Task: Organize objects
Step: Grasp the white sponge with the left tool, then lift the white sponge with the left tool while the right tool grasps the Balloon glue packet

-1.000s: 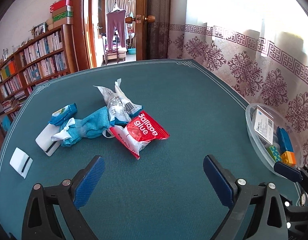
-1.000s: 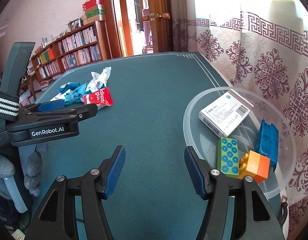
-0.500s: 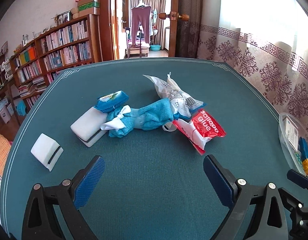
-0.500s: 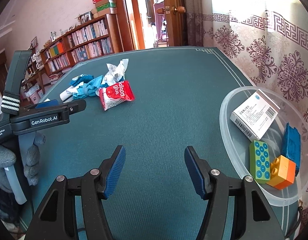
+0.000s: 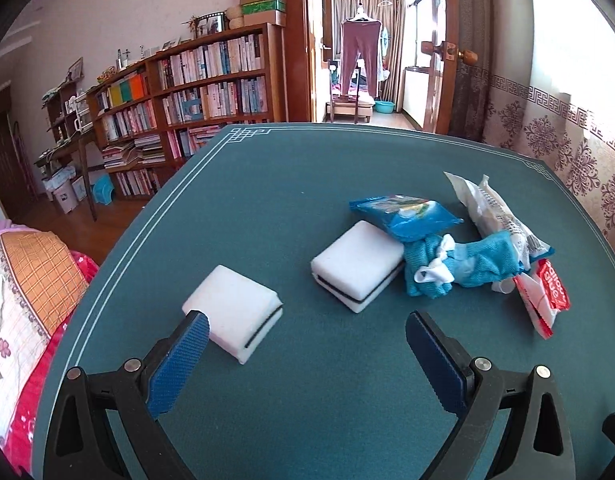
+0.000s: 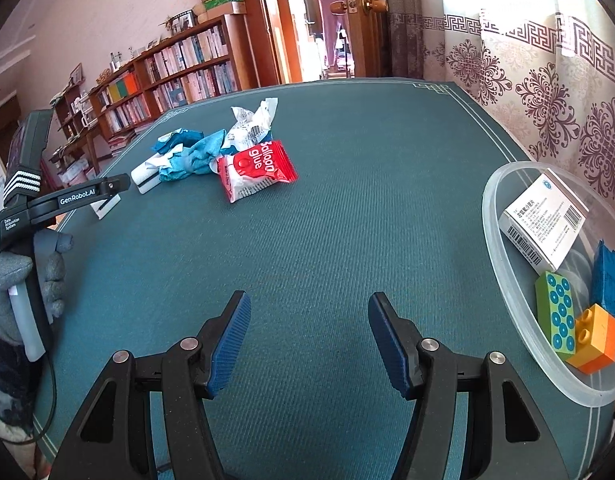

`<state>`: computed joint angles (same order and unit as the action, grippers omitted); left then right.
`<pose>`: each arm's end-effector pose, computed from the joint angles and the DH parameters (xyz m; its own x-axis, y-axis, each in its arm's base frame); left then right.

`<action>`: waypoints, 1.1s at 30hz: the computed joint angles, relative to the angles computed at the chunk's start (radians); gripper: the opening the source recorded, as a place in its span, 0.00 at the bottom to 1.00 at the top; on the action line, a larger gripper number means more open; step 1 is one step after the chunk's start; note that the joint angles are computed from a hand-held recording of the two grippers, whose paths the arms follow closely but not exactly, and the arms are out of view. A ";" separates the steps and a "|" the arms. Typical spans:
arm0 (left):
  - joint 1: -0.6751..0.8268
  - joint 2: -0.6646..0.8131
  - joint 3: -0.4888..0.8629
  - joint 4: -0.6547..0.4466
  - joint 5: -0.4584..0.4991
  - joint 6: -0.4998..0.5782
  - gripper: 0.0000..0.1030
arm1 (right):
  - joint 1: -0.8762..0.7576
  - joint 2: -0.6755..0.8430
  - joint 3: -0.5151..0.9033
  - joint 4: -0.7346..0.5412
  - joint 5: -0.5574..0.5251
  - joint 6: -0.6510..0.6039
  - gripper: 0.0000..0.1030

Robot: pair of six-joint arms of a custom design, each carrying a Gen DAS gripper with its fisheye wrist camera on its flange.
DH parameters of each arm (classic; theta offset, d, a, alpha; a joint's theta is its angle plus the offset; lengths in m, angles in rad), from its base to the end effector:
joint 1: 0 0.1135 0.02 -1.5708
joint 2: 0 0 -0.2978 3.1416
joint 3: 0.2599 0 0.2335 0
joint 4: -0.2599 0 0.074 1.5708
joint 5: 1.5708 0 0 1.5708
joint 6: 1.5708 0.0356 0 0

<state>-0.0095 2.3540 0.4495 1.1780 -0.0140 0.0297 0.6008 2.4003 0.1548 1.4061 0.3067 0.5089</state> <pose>0.2948 -0.0023 0.0189 -0.6640 0.0360 -0.7469 0.0188 0.9993 0.0315 0.1856 0.1142 0.0206 -0.7176 0.0713 -0.6928 -0.0263 0.9913 0.1292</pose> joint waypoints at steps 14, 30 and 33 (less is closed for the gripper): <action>0.133 0.057 0.161 -0.177 0.051 0.049 0.99 | 0.036 -0.026 0.092 -0.148 -0.012 0.002 0.61; 0.128 0.055 0.163 -0.201 0.085 0.075 0.62 | 0.046 -0.078 0.198 -0.309 -0.056 -0.012 0.61; 0.132 0.051 0.137 -0.167 0.104 0.069 0.62 | 0.029 -0.090 0.222 -0.342 -0.070 -0.015 0.61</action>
<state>0.1228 2.4053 0.5866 1.0115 0.0898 0.0989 0.6303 2.3100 0.3765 1.0642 0.2370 0.4936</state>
